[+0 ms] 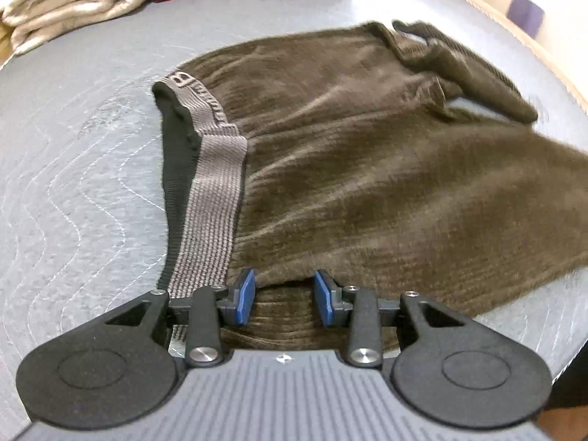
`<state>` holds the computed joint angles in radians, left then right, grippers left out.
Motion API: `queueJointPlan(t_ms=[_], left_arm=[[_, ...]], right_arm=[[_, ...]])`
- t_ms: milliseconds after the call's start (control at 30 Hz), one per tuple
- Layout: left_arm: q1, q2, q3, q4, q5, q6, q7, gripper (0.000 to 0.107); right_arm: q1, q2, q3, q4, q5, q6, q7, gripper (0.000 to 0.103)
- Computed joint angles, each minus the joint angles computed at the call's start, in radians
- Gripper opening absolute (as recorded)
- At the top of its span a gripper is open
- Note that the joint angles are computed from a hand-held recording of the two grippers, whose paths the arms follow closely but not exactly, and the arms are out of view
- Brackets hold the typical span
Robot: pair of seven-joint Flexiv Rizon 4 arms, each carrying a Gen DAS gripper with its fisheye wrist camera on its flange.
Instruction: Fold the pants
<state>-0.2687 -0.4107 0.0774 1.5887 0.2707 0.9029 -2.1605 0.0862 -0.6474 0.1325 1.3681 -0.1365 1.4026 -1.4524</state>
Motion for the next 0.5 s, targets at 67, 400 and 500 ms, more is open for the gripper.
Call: queueJointPlan(t_ms=[67, 400, 500], left_arm=[[0.001, 0.011, 0.005, 0.017, 0.003, 0.034, -0.023, 0.045], [0.034, 0.041, -0.055, 0.083, -0.075, 0.140, 0.120, 0.047], [0.042, 0.033, -0.100, 0.094, -0.133, 0.160, 0.269, 0.047]], right_arm=[[-0.034, 0.003, 0.076, -0.001, 0.014, -0.037, -0.073, 0.041], [-0.168, 0.000, 0.460, 0.076, 0.109, -0.120, -0.709, 0.040], [-0.161, -0.006, 0.499, 0.099, 0.107, -0.176, -0.860, 0.040]])
